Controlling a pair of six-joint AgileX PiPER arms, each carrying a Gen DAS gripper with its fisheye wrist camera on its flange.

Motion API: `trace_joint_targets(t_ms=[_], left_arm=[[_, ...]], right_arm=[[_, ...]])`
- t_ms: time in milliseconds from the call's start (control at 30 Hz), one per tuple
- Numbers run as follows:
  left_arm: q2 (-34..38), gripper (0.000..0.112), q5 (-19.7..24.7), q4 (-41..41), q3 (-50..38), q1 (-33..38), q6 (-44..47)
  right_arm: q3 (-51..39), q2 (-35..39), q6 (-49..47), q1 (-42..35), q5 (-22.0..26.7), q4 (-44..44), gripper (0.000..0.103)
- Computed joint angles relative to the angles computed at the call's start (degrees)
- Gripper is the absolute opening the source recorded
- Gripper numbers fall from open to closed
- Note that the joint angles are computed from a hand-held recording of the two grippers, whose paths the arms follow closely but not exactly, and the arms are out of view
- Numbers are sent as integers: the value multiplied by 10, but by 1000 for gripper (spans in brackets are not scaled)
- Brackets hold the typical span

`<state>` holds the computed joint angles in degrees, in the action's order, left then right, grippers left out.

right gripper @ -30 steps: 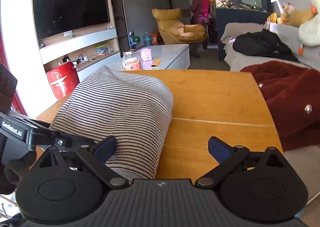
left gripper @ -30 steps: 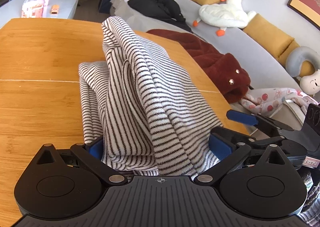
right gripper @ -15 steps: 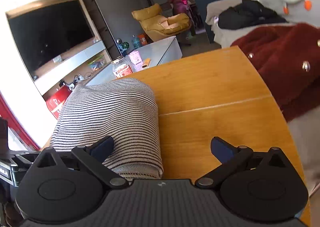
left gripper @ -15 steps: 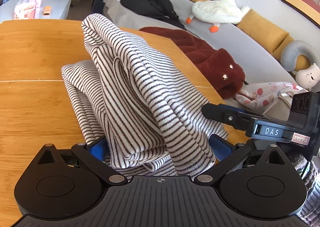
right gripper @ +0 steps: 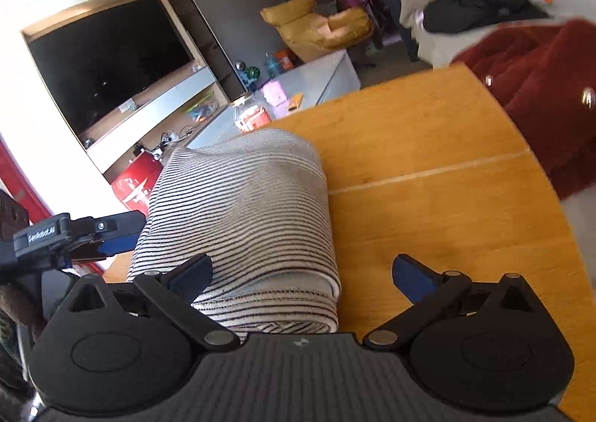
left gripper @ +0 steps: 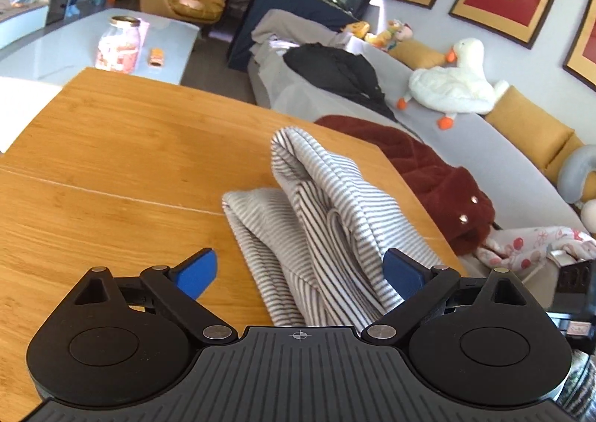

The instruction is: Fold clothes

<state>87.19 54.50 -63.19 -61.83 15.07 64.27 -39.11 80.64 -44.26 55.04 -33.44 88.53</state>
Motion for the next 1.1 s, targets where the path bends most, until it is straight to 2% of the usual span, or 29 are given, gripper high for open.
trace_joint_targets(t_ms=[100,133,200,300,367,467,533,700,833,967,1067,1100], left_arm=[[1,90,-44,45,-6,-15,-24],[6,89,-52,58,-8,-21,-31],[16,84,-66,84,-12,-32,-45],[22,83,-84,88,-4,-46,-46],[19,83,-93,84,1,-51,-42],[19,83,-88,83,2,-47,-39],[19,83,-84,78,3,-44,-34],[23,82,-75,65,2,-59,-33],[19,82,-60,52,9,-71,-19],[12,82,-42,37,7,-64,-19],[16,82,-25,34,-3,-59,-23],[17,82,-22,35,-6,-60,-26]], right_arm=[[-68,53,-132,108,-147,25,96],[-92,74,-169,128,-169,22,94],[-139,118,-233,146,-168,15,93],[-195,181,-294,143,-158,15,90],[-218,206,-312,124,-141,30,81],[-207,187,-292,94,-115,32,74],[-197,169,-282,77,-103,33,73],[-190,167,-341,81,-168,46,73],[-183,161,-352,73,-166,54,73],[-180,175,-346,88,-179,40,84],[-189,192,-335,74,-175,16,83],[-193,194,-336,67,-173,14,77]])
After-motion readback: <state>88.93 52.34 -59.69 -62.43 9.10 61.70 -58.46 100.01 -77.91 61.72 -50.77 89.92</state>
